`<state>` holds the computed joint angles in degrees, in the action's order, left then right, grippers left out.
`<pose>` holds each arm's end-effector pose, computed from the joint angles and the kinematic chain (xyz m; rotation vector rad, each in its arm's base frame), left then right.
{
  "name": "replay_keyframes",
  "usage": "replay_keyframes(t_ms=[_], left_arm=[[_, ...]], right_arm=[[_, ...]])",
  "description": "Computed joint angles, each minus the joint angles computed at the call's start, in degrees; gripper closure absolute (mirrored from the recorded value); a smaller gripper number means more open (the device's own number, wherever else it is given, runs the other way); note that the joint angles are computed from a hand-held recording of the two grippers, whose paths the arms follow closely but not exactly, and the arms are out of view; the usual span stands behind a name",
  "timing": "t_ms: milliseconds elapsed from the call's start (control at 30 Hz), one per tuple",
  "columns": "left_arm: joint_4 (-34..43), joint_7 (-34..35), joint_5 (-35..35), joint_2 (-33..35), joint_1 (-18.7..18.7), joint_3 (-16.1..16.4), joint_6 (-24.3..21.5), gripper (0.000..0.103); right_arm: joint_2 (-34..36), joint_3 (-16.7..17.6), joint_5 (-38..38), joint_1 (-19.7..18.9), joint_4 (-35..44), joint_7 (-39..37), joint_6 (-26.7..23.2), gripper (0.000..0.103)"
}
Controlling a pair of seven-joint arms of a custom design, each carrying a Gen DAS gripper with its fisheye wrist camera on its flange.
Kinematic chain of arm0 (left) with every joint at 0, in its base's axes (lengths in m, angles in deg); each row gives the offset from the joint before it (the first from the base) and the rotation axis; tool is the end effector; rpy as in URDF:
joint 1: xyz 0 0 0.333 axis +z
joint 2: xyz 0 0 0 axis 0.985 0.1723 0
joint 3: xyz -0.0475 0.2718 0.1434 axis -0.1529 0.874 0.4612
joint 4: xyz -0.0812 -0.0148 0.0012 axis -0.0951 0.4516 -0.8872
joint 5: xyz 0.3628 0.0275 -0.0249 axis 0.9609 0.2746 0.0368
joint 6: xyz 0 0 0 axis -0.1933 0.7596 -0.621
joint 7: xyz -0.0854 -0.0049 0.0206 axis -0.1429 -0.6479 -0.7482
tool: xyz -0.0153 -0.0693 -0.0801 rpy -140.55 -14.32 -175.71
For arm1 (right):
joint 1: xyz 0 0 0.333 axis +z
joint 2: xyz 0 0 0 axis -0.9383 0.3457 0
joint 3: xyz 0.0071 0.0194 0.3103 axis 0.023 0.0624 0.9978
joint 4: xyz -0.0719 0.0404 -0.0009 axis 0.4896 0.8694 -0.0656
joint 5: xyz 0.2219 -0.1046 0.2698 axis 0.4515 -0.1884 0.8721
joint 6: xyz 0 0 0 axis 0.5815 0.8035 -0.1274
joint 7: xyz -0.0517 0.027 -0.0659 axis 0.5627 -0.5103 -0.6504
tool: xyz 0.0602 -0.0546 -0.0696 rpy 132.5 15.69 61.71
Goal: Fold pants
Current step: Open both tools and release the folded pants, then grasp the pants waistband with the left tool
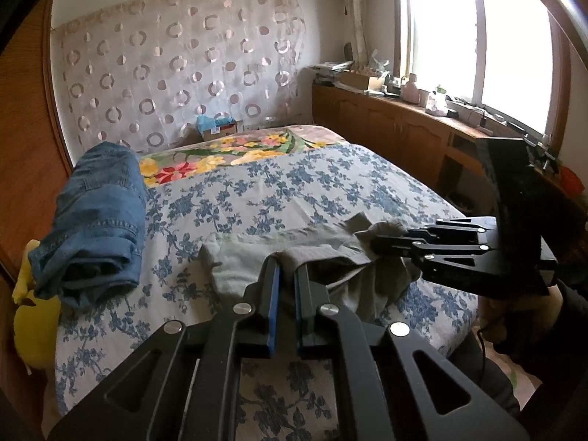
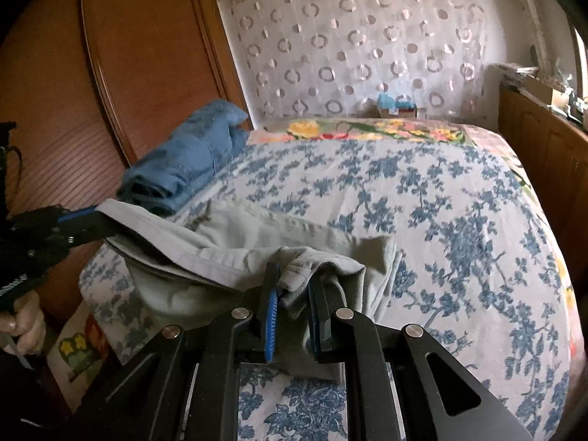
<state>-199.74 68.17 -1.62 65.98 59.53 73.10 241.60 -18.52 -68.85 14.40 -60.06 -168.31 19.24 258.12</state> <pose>0.4568 -0.3680 0.5361 -1.1722 2.1909 -1.0854 0.4472 0.1746 0.5369 -1.6719 1.4566 -0.5901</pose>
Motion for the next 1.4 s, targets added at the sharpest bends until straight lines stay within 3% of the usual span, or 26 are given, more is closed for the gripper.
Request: replay_keyframes(t_ms=[133, 300, 467, 567, 633, 667, 733, 767, 933, 1100, 1233, 1400], left_arm=[[0.5, -1.3, 0.9, 0.5, -0.1, 0.3, -1.2, 0.093], [-0.6, -5.4, 4.8, -1.1, -0.1, 1.0, -0.3, 0.087], [-2.5, -6.4, 6.4, -2.7, 0.6, 0.7, 2.2, 0.058], [-2.9, -5.0, 4.9, -2.3, 0.8, 0.4, 2.2, 0.058], [-2.7, -2.9, 2.6, -1.6, 0.9, 0.2, 0.9, 0.058], [-2.8, -3.2, 2.7, -1.3, 0.8, 0.3, 0.5, 0.058], [-3.4, -4.8, 3.5, -0.8, 0.8, 0.6, 0.4, 0.058], [-3.7, -4.6, 2.9, -0.6, 0.9, 0.6, 0.5, 0.058], [-5.9, -4.1, 1.9, -0.3, 0.9, 0.6, 1.1, 0.058], [-6.1, -3.9, 1.0, 1.0, 1.1, 0.6, 0.6, 0.058], [-5.4, -1.3, -1.8, 2.2, 1.5, 0.0, 0.1, 0.06], [-4.5, 4.5, -7.8, 3.8, 2.5, -1.7, -0.1, 0.073]], right_arm=[[1.6, 1.0, -1.3, -1.3, 1.3, 1.1, -0.6, 0.09], [3.3, 4.6, -7.6, -6.1, 3.7, 6.0, -2.0, 0.09], [5.8, 5.6, -15.7, -8.5, 6.8, 12.8, -3.6, 0.09], [7.0, 3.7, -17.2, -6.9, 8.0, 14.8, -4.4, 0.09], [6.9, 1.6, -16.7, -4.9, 7.9, 14.5, -4.6, 0.081], [6.6, 1.6, -18.3, -5.2, 7.8, 16.2, -4.8, 0.079], [5.3, 2.4, -22.0, -6.8, 7.3, 20.5, -5.5, 0.062], [4.5, 3.4, -24.9, -8.4, 6.9, 23.3, -5.7, 0.059], [-1.0, 2.0, -24.3, -7.5, 1.8, 21.6, -4.1, 0.058], [-5.1, -4.6, -14.9, 1.1, -4.0, 11.7, -4.6, 0.059], [-5.3, -5.0, -11.0, 2.5, -5.4, 7.0, -6.6, 0.059], [-4.0, -3.7, -6.8, 1.7, -4.6, 3.5, -7.7, 0.061]])
